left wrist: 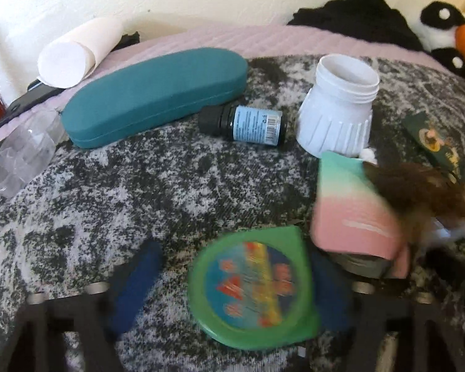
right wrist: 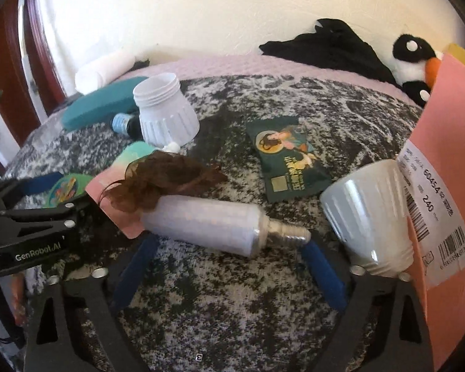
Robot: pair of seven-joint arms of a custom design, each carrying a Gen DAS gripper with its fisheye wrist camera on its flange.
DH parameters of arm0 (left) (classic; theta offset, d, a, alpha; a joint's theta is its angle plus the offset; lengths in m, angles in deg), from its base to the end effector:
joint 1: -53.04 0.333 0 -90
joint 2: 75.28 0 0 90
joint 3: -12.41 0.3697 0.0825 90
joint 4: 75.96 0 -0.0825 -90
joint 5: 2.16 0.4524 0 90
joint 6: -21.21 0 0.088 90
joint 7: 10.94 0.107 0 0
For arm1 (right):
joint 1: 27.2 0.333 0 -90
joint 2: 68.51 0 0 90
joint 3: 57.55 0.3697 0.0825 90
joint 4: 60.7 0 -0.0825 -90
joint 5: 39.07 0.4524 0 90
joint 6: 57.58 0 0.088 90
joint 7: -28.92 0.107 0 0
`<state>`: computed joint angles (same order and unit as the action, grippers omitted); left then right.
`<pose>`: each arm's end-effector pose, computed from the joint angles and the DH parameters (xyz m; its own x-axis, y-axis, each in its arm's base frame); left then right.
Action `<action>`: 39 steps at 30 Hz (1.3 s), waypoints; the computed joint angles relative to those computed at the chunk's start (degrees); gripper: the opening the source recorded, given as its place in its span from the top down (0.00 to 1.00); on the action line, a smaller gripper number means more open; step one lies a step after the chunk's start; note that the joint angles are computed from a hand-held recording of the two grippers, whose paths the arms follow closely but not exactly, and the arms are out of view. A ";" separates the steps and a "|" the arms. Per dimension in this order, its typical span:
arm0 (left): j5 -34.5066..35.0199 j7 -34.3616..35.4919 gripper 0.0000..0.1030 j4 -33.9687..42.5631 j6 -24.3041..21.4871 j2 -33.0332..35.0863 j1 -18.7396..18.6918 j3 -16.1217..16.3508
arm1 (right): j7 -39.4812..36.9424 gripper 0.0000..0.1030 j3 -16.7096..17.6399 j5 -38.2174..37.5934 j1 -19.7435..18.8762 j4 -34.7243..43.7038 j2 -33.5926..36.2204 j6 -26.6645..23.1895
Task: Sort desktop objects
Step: 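Grasp the green tape measure with the left tool while the right tool grasps the clear bulb, then carry the tape measure and clear bulb into the pink box and release both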
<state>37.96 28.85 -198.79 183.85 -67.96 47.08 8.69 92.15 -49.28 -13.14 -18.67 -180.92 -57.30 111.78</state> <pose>0.6370 -0.1417 0.4086 0.1058 -0.9940 -0.0264 -0.7888 -0.0678 -0.6110 0.6578 0.1640 0.4073 0.3496 -0.9337 -0.0770 -0.7413 -0.2255 -0.6321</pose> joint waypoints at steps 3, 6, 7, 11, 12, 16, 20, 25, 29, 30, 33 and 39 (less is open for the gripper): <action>-0.91 0.73 0.44 -1.15 -0.16 -1.16 0.27 -0.26 | -6.24 1.00 2.80 7.10 -2.89 0.88 -0.27 -2.07; -1.71 1.63 0.44 -2.56 -0.58 -2.50 0.67 -0.75 | -7.72 1.00 1.85 9.14 -2.27 1.00 -0.77 -3.67; -1.81 1.72 0.44 -3.03 -0.56 -2.92 0.85 -0.88 | -8.16 1.00 1.51 9.46 -2.00 0.98 -0.97 -4.38; 0.53 -0.59 0.44 -4.74 0.84 -3.95 1.50 -1.00 | -3.22 0.41 -2.02 4.85 0.63 1.47 -1.00 -4.97; 3.20 -2.64 0.44 -4.94 1.40 -3.94 1.49 -0.83 | -4.18 0.27 -1.36 8.39 -0.38 2.95 -0.42 -7.02; 6.87 -6.14 0.44 -5.61 4.10 -3.82 2.25 -0.66 | -8.12 0.25 1.95 36.44 -8.01 11.32 3.57 -26.66; 6.80 -6.33 0.44 -5.73 5.12 -3.67 2.53 -0.62 | 1.80 0.28 -0.62 35.45 -4.19 15.62 7.20 -27.43; 7.74 -7.07 0.44 -5.54 5.04 -3.62 2.49 -0.56 | 11.69 0.72 -2.92 13.36 2.37 14.13 6.36 -16.78; 9.33 -8.54 0.45 -6.07 2.43 -4.93 2.06 -1.07 | 7.61 0.72 -0.42 16.49 -0.06 7.56 0.61 -15.68; 8.93 -8.61 0.45 -7.07 1.93 -6.01 2.09 -1.44 | 6.36 0.72 -0.39 17.43 -0.14 5.08 -1.69 -15.40; 5.72 -7.45 0.45 -11.29 1.67 -10.13 2.63 -2.90 | 3.61 0.72 -1.78 19.23 1.15 -3.94 -10.58 -14.77; -7.10 -0.61 0.45 -24.86 -0.18 -25.99 1.86 -6.58 | 2.11 0.72 -5.91 22.34 5.95 -21.74 -30.26 -13.83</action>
